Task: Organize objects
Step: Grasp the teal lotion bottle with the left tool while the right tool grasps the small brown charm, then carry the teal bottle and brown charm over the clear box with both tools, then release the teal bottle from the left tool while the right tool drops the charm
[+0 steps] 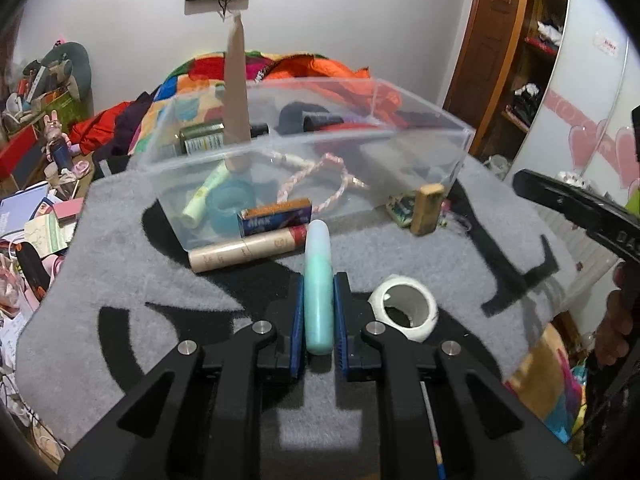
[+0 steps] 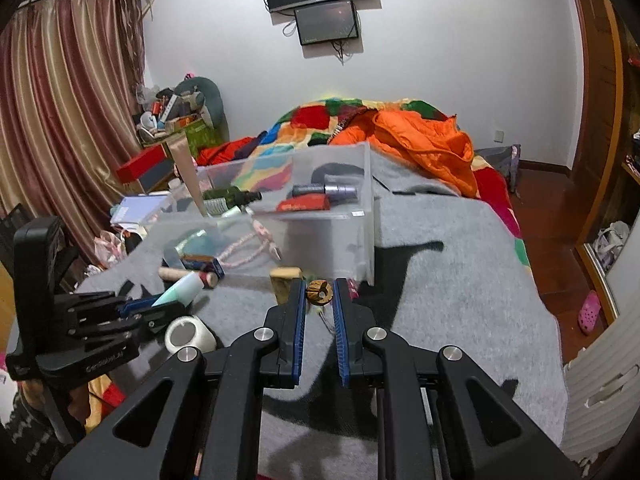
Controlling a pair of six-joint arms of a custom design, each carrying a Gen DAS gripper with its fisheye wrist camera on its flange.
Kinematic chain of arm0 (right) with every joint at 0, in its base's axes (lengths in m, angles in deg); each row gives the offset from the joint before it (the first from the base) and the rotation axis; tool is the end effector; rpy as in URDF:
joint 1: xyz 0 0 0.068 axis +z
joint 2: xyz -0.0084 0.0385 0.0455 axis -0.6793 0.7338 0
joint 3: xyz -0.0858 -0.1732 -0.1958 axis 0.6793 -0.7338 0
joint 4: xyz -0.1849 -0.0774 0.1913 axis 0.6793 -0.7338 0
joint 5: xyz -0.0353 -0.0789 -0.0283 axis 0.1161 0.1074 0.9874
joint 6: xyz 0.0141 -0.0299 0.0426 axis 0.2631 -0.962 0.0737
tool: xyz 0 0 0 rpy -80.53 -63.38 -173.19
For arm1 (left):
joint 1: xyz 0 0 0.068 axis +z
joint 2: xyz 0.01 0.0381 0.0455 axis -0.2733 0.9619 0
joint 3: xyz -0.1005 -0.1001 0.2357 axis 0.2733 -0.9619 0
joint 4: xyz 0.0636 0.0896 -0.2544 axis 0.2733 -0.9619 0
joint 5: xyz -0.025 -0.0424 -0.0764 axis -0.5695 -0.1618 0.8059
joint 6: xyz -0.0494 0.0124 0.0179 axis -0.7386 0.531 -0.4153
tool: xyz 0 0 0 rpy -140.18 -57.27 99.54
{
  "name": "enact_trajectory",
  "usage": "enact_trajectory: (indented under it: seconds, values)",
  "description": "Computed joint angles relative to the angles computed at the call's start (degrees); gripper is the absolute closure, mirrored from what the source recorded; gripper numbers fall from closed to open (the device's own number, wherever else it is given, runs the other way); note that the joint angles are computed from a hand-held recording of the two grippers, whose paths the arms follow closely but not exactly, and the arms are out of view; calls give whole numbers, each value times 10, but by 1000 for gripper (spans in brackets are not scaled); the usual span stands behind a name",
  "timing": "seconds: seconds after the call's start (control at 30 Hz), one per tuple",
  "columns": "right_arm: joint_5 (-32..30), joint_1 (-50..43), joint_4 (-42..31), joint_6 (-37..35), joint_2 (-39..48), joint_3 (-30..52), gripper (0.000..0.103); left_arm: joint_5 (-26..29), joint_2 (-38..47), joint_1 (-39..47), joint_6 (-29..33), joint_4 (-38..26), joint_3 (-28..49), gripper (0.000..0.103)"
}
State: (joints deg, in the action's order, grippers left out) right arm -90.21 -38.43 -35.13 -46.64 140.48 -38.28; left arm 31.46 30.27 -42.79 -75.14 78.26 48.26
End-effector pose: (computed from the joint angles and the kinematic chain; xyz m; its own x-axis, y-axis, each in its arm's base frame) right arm 0.3021 0.0398 0.1204 -0.5774 -0.2323 -0.7828 -0.5448 0.8237 0.1574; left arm 0.2403 -0.1124 0.0841 -0.7194 -0.0969 -0.6878 -0.0131 0.9919 -0.1260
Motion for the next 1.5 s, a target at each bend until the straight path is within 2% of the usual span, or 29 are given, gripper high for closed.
enact_trajectory:
  seconds: [0.2, 0.37, 0.5, 0.8, 1.0, 1.37, 1.5]
  values:
    - [3, 18, 6, 8, -1, 19, 91, 14, -93, 15, 3, -22, -15, 90]
    - [7, 29, 11, 25, 10, 48, 91, 9, -111, 26, 19, -40, 13, 90]
    - [16, 37, 9, 36, 28, 77, 91, 19, -87, 43, 34, -40, 47, 90]
    - [40, 72, -11, 50, 104, 153, 91, 47, 22, 90, 43, -50, 139, 90]
    - [56, 82, -21, 56, 138, 177, 91, 55, 76, 102, 54, -58, 181, 90]
    - [76, 96, -37, 49, 153, 198, 90, 87, 107, 116, 53, -62, 209, 90]
    - [64, 95, -48, 47, 150, 199, 79, 89, 104, 115, 50, -66, 208, 90]
